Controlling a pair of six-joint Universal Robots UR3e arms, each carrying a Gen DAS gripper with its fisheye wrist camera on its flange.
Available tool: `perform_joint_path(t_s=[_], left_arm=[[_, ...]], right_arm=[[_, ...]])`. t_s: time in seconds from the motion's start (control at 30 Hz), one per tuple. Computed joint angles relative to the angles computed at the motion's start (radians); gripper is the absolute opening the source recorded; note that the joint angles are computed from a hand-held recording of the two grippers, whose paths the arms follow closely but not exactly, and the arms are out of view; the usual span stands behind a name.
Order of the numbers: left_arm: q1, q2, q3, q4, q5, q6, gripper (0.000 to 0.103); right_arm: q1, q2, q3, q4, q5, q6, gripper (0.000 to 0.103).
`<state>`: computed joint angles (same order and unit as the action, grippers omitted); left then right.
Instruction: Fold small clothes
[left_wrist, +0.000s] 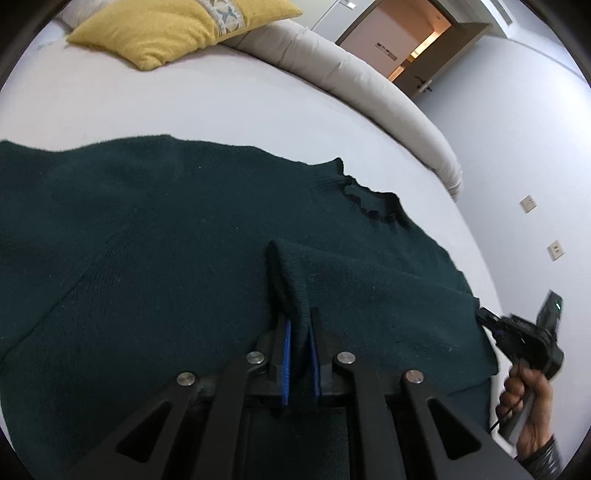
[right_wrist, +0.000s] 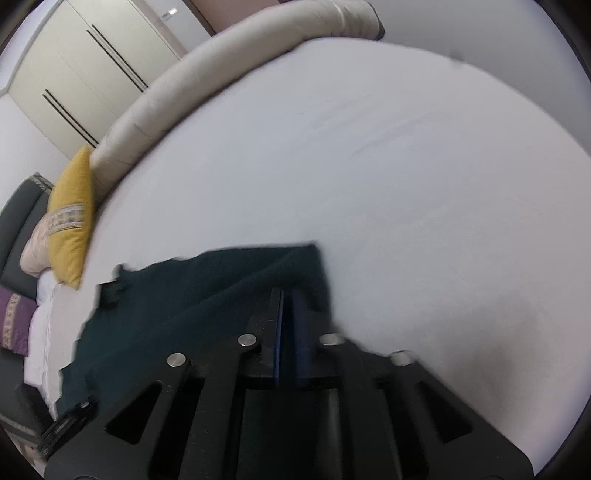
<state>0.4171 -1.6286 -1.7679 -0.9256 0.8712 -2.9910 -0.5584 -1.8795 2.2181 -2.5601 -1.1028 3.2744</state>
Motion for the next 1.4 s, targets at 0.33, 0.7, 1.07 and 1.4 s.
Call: perform_joint_path(t_s=[0.33, 0.7, 1.07, 1.4], left_arm=[[0.109, 0.106, 0.044, -0.224, -0.064, 0.137, 0.064], [1.027, 0.096, 0.193, -0.664, -0.097, 0.485, 0.074], [0.99, -0.264, 0.509, -0.499, -0.022, 0.291, 0.077], [0.946, -0.183, 0.518, -0.627, -0.118, 0.325, 0.008]], right_arm=[[-0.118, -0.417, 0.209, 0.286, 0.116, -0.145, 0.015], [0.841, -0.214, -0.008, -0.195, -0.635, 0.179, 0.084], [1.161, 0.218, -0.29, -0.231, -0.654, 0.416, 0.084], [1.094, 0.033, -0.116, -0.214, -0.606, 0.522, 0.072]])
